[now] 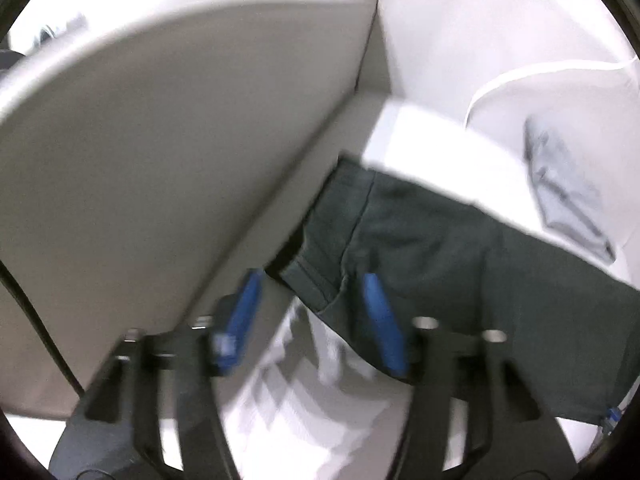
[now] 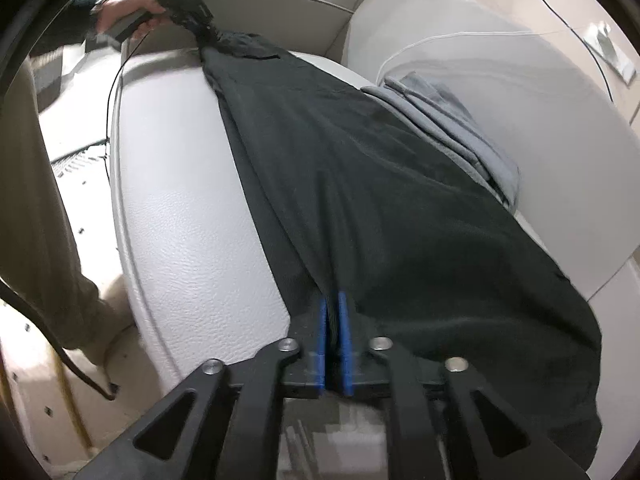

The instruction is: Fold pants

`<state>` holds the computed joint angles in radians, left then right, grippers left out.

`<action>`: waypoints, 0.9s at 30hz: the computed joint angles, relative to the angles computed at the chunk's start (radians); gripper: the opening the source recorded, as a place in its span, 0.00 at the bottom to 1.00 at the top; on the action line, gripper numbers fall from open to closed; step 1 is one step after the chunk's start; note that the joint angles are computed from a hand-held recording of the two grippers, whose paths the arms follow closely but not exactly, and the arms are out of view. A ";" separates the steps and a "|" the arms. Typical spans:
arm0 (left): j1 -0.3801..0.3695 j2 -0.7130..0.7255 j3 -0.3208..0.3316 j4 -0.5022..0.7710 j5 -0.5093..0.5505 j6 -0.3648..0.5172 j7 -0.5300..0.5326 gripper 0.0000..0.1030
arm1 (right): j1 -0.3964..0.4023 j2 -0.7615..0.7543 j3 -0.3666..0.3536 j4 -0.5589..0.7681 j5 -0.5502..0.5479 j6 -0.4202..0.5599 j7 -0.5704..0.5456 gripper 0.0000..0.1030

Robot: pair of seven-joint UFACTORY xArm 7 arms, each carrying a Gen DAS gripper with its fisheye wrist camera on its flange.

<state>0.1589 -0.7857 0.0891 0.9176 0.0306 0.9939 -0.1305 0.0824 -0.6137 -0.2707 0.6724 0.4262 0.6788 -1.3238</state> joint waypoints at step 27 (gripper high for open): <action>-0.078 0.021 0.071 -0.156 -0.110 -0.183 0.263 0.07 | -0.033 0.160 0.058 0.119 0.174 0.112 0.086 0.32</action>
<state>0.0808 -0.7648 0.1597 0.7619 -0.0798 0.8109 0.1323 0.0497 -0.4540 -0.2125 0.7919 0.6005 0.7909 -1.2379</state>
